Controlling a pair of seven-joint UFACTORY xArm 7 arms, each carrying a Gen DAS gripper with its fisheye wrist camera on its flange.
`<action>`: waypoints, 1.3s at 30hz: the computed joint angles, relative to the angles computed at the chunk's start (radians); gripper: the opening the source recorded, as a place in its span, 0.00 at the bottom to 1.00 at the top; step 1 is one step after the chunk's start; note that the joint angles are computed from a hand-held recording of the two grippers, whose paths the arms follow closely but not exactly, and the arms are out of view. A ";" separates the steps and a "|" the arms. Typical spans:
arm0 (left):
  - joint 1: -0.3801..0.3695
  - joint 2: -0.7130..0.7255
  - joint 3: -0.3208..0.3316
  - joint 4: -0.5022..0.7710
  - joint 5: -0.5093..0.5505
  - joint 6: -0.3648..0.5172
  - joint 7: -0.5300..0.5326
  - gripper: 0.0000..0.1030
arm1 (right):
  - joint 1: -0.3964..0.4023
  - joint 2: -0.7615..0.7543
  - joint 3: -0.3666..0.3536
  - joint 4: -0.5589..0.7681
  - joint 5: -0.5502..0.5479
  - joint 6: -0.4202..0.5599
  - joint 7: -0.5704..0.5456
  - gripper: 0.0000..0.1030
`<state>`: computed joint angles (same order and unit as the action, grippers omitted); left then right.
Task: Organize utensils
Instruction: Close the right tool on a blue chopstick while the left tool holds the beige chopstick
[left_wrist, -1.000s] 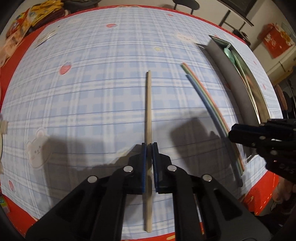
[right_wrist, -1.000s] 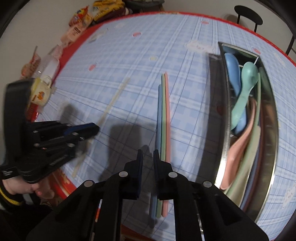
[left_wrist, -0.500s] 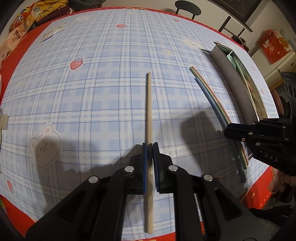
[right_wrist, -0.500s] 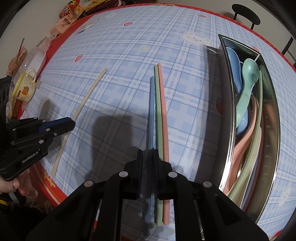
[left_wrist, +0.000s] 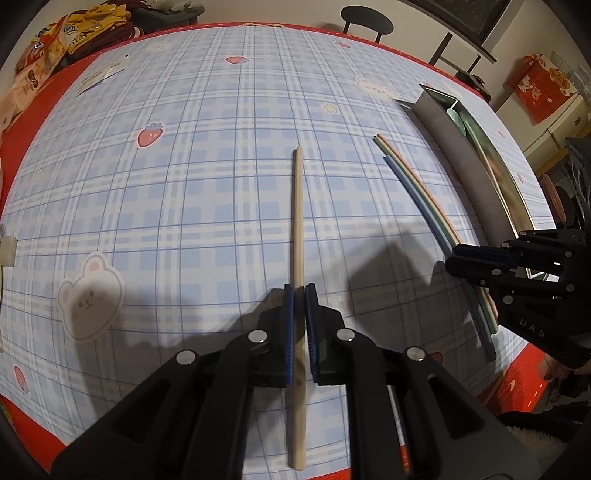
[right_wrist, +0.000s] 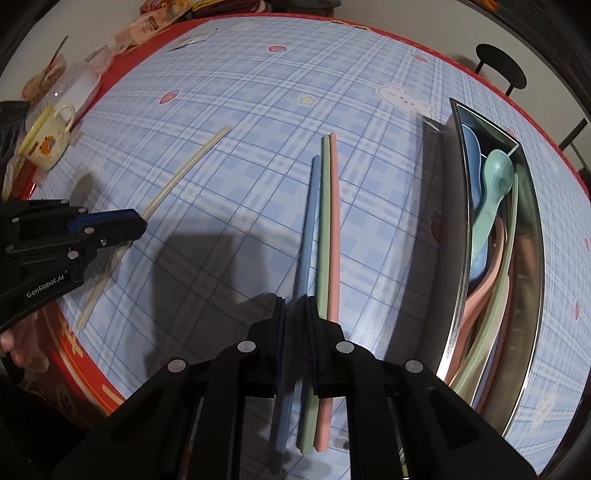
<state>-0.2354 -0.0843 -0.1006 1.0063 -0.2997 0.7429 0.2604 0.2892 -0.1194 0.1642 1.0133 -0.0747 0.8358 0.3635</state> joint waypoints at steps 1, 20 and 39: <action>0.000 0.000 0.001 0.000 -0.002 0.000 0.003 0.12 | 0.000 0.000 0.000 0.000 -0.001 0.001 0.001 0.11; 0.000 -0.011 -0.004 -0.018 -0.005 -0.025 -0.012 0.12 | -0.007 -0.035 0.006 -0.052 -0.010 -0.062 0.009 0.11; 0.000 -0.013 0.011 -0.019 -0.067 -0.016 -0.038 0.11 | -0.004 -0.073 0.004 -0.107 -0.008 -0.115 0.076 0.06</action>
<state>-0.2353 -0.0969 -0.0892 0.9871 -0.3670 0.7267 0.2229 0.2853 -0.1927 0.1680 0.9061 -0.0828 0.7206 0.4398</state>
